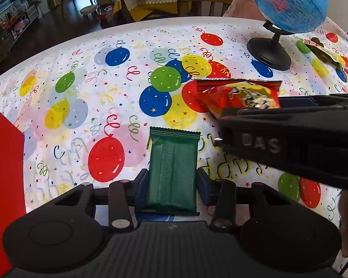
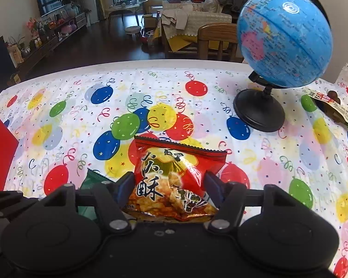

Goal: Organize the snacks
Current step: 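Grasp the green bar with the left gripper while the right grasps the red chip bag, then carry both snacks into the white box and open both grippers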

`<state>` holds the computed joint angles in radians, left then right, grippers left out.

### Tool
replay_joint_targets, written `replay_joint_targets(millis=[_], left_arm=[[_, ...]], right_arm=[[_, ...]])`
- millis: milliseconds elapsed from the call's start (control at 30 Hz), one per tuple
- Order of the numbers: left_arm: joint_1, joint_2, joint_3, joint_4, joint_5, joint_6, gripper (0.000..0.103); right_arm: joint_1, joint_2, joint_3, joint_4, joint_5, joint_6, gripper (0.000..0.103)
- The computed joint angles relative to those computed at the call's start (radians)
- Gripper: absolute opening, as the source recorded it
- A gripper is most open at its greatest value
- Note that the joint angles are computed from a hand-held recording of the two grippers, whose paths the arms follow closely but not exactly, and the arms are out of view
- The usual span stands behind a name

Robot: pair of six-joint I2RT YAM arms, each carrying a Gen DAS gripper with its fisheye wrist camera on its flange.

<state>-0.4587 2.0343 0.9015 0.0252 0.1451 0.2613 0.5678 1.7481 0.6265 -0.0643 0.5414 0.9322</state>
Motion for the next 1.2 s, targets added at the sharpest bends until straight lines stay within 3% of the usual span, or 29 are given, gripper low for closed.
replay_joint_targets(millis=[300,633,967,1200], left_arm=[[0.048,-0.083,-0.031,-0.061,0.047,-0.040,0.043],[0.119,-0.298,-0.111,-0.168,0.117,-0.048,0.043],[0.278,-0.512,-0.151,-0.332,0.208,0.062,0.043],[0.471,-0.568,-0.098,-0.480,0.301,0.215,0.043]], right_arm=[[0.092,-0.169,-0.069,-0.134,0.084,0.149,0.063],[0.329,-0.356,-0.034,-0.519,0.220,0.482,0.063],[0.546,-0.286,0.185,-0.837,0.283,0.722,0.063],[0.606,-0.155,0.384,-0.916,0.304,0.739,0.063]])
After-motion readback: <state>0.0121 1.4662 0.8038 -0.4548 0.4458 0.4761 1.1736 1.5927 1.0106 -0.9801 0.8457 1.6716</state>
